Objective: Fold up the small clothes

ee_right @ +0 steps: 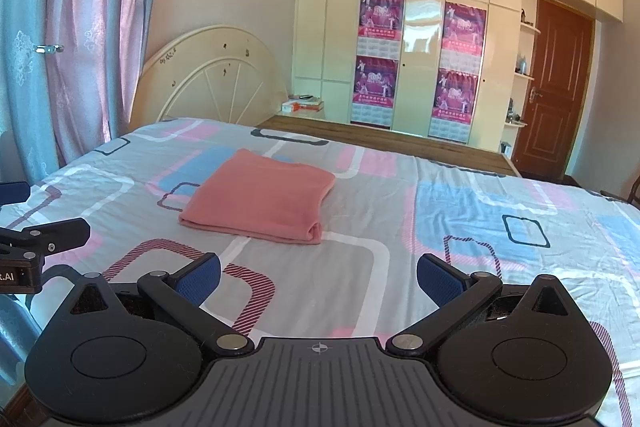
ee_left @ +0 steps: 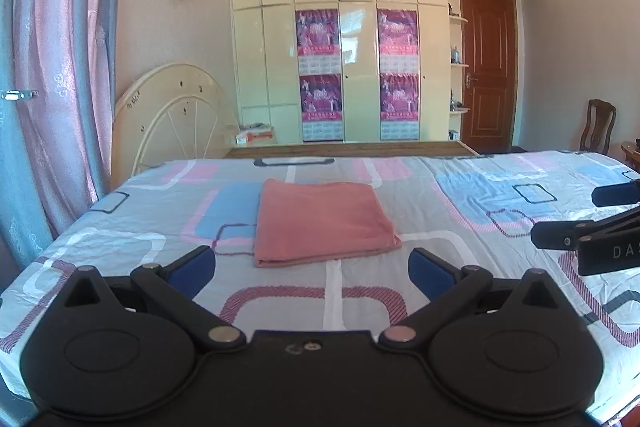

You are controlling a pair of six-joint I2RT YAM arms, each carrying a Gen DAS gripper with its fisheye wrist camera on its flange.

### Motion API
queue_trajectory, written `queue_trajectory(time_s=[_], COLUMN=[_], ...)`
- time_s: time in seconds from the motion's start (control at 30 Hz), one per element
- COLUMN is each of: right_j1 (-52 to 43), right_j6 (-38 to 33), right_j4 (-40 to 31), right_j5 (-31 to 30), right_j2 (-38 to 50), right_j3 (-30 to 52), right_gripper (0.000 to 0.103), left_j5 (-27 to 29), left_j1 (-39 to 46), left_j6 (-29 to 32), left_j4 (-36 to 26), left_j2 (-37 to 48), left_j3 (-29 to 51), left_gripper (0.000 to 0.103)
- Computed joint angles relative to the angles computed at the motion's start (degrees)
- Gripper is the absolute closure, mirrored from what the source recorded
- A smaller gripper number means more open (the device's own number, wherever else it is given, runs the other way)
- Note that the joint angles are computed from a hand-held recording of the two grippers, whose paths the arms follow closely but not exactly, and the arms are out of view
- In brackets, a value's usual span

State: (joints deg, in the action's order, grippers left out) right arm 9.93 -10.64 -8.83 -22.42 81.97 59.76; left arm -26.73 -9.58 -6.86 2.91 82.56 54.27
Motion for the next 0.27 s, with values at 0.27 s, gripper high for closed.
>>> queue_trajectory(time_s=[0.27], right_j1=[-1.11], right_j6=[-0.68], right_j4=[0.29], right_j5=[-1.32], right_j2=[0.07], right_j3=[-0.03], right_gripper=[0.0], left_j5=[-0.98], left_j1=[-0.12], left_j6=[-0.27], left_j4=[-1.02], left_j2=[-0.41], left_j3=[0.42], left_gripper=[0.0])
